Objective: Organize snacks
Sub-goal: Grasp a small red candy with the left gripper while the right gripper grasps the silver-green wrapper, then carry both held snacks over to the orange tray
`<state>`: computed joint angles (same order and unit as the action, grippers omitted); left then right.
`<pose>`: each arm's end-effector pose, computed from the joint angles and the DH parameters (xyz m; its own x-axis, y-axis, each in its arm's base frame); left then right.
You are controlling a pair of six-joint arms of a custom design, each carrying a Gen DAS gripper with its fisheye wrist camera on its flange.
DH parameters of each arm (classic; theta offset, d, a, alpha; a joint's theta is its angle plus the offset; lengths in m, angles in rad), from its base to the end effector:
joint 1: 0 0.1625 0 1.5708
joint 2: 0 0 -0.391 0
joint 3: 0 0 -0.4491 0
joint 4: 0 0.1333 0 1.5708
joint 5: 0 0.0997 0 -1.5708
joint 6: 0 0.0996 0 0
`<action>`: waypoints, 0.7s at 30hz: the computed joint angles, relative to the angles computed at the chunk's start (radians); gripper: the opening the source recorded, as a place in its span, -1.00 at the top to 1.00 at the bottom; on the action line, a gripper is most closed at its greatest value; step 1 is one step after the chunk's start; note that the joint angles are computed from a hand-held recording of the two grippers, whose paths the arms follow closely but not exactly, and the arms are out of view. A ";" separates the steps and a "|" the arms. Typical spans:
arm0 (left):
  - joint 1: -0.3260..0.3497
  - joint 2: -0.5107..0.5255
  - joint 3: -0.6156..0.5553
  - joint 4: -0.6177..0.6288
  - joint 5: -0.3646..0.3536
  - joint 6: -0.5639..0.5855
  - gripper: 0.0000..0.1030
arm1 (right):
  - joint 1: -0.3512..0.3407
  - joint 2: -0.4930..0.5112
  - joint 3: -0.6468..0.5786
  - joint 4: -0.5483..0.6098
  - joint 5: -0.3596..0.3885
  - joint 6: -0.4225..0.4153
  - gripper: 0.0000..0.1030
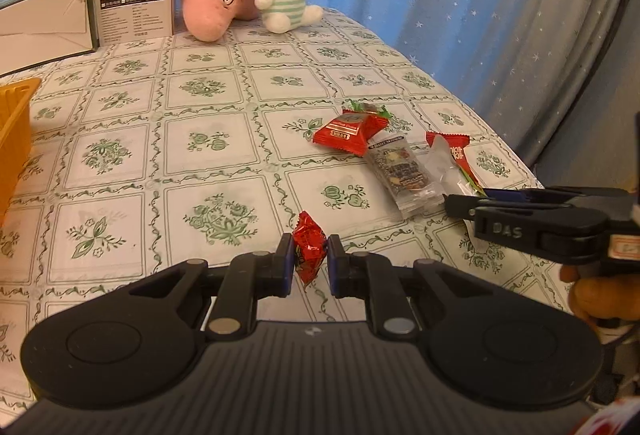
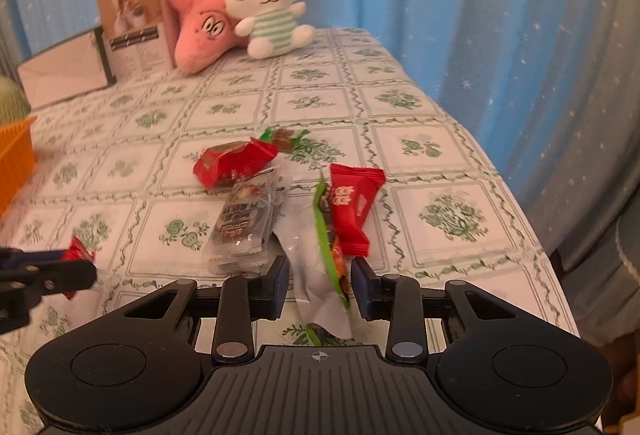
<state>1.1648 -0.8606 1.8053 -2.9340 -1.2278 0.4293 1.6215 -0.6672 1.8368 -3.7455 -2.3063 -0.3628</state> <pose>-0.1024 -0.6606 0.0499 -0.6856 0.5734 -0.4486 0.7107 0.6607 -0.2416 0.0967 -0.5942 0.0356 -0.7095 0.3038 0.6358 -0.2984 0.6879 -0.6616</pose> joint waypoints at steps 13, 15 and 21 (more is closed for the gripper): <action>0.001 -0.041 0.043 0.011 0.007 -0.016 0.72 | 0.015 0.027 -0.019 0.010 -0.052 -0.037 0.42; -0.001 -0.056 0.059 0.011 0.005 -0.021 0.72 | 0.025 0.021 -0.001 0.002 -0.057 -0.025 0.42; -0.012 -0.109 0.120 0.017 0.000 -0.033 0.72 | 0.065 -0.010 0.082 -0.017 -0.063 0.152 0.43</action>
<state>1.1525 -0.9693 1.9249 -2.9173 -1.2282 0.3961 1.6862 -0.6776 1.9190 -3.7627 -2.3693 -0.2112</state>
